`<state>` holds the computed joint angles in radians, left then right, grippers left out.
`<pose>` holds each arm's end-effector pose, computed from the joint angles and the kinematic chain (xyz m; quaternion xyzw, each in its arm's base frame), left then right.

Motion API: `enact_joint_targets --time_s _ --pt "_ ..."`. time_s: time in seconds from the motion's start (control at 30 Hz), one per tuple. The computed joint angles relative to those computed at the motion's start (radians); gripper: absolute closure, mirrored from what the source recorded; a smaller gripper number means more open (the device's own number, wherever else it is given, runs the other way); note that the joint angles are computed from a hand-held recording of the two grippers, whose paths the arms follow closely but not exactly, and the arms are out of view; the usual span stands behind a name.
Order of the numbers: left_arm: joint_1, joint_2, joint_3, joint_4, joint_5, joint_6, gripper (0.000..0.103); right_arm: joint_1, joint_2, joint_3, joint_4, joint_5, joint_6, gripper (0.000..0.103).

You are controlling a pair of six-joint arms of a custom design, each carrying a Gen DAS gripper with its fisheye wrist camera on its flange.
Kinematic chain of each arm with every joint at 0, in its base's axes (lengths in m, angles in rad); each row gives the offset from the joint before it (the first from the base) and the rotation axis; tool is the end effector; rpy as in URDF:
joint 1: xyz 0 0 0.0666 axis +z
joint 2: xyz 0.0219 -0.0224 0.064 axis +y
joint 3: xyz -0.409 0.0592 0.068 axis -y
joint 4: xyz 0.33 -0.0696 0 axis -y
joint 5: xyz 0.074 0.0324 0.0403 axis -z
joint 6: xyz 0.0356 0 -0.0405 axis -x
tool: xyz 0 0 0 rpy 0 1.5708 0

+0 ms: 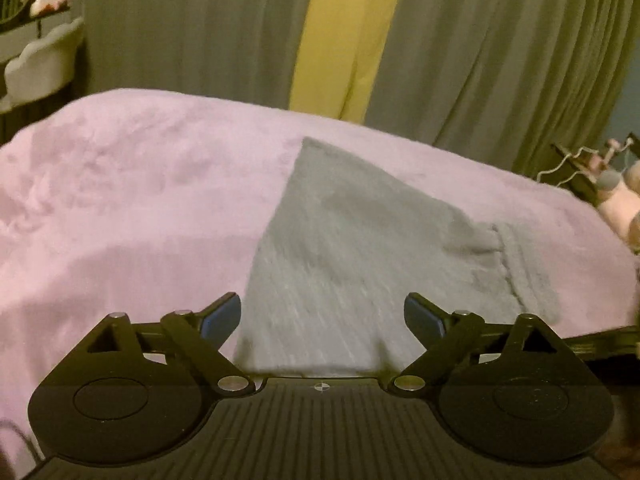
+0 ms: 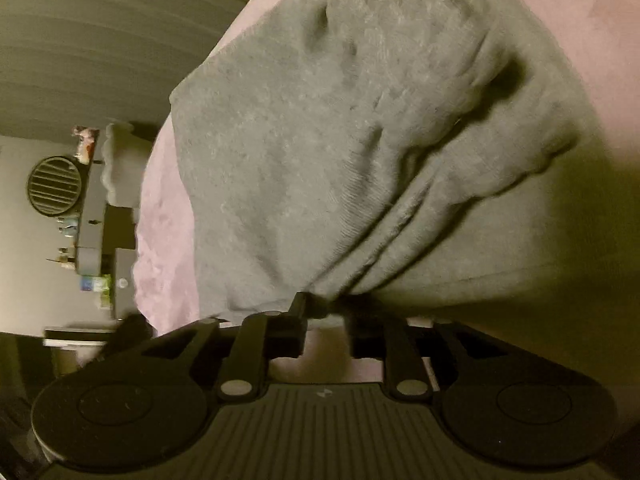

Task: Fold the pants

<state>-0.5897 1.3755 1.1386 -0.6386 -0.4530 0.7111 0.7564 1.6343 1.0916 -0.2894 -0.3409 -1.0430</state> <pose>0.3390 -0.2086 0.3860 -0.1319 0.9098 -0.0330 0.3920 0.3344 0.3313 0.2844 0.0706 0.9184 0.3770 0.0974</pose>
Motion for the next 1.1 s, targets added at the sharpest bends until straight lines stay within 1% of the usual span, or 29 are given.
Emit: enact_joint_targets --time_s 0.03,0.07,0.1,0.13,0.17,0.2,0.23,0.27,0.3,0.33,0.37,0.4,0.47,0.53,0.57,0.6,0.67,0.73,0.8,0.87,0.93,0.97,1.0,1.03,1.1 --pt "0.021 0.02 0.013 0.011 0.007 -0.017 0.01 0.003 -0.018 0.02 -0.061 0.042 0.036 0.064" --pt "0.042 0.039 0.024 0.022 0.025 -0.029 0.01 0.006 -0.041 0.037 -0.115 0.101 0.07 0.049" --pt "0.065 0.065 0.047 0.019 0.05 -0.036 0.01 0.007 -0.061 0.052 -0.158 0.157 0.091 0.035" --pt "0.089 0.08 0.056 0.029 0.076 -0.042 0.009 0.005 -0.08 0.064 -0.187 0.206 0.109 0.031" --pt "0.117 0.095 0.058 0.052 0.12 -0.062 0.008 0.001 -0.096 0.081 -0.224 0.255 0.127 0.027" --pt "0.142 0.113 0.076 0.038 0.158 -0.077 0.008 -0.005 -0.108 0.104 -0.272 0.304 0.143 0.025" --pt "0.17 0.135 0.102 0.01 0.201 -0.102 0.008 -0.013 -0.115 0.123 -0.309 0.342 0.158 0.022" --pt "0.205 0.155 0.115 0.01 0.262 -0.152 0.008 -0.022 -0.116 0.139 -0.335 0.369 0.172 0.013" --pt "0.235 0.175 0.125 0.005 0.304 -0.185 0.008 -0.037 -0.112 0.155 -0.358 0.387 0.193 0.008" --pt "0.262 0.196 0.137 -0.003 0.352 -0.217 0.008 -0.057 -0.103 0.168 -0.369 0.384 0.221 0.007" --pt "0.29 0.21 0.142 0.001 0.425 -0.247 0.008 -0.08 -0.095 0.166 -0.348 0.355 0.26 0.006" --pt "0.311 0.218 0.138 0.013 0.486 -0.255 0.008 -0.104 -0.078 0.173 -0.339 0.312 0.298 0.005" --pt "0.347 0.253 0.153 0.008 0.597 -0.268 0.008 -0.141 -0.026 0.224 -0.389 0.24 0.328 0.005" --pt "0.368 0.287 0.167 0.012 0.682 -0.307 0.007 -0.166 0.019 0.257 -0.391 0.165 0.358 0.005" --pt "0.375 0.306 0.18 0.005 0.705 -0.316 0.007 -0.174 0.036 0.256 -0.383 0.142 0.373 0.005" --pt "0.383 0.325 0.193 -0.003 0.737 -0.327 0.006 -0.181 0.065 0.279 -0.398 0.117 0.396 0.005" --pt "0.4 0.35 0.21 0.002 0.789 -0.365 0.005 -0.195 0.123 0.338 -0.477 0.085 0.446 0.005" --pt "0.412 0.371 0.235 -0.013 0.833 -0.411 0.002 -0.223 0.157 0.356 -0.491 0.008 0.478 0.005" --pt "0.418 0.395 0.278 -0.067 0.851 -0.464 0.0 -0.254 0.185 0.366 -0.494 -0.078 0.524 0.005" --pt "0.424 0.415 0.313 -0.104 0.871 -0.517 0.0 -0.277 0.209 0.371 -0.492 -0.154 0.554 0.005" --pt "0.431 0.419 0.318 -0.102 0.894 -0.515 0.0 -0.29 0.225 0.38 -0.492 -0.208 0.58 0.005" --pt "0.436 0.417 0.311 -0.085 0.907 -0.487 0.0 -0.289 0.229 0.391 -0.504 -0.215 0.594 0.005" --pt "0.441 0.41 0.289 -0.04 0.922 -0.438 0.0 -0.286 0.231 0.394 -0.498 -0.223 0.606 0.005" --pt "0.445 0.411 0.278 -0.018 0.932 -0.405 0.0 -0.283 0.234 0.396 -0.496 -0.229 0.615 0.005" --pt "0.446 0.413 0.28 -0.012 0.943 -0.391 0.0 -0.283 0.241 0.399 -0.485 -0.253 0.63 0.005"
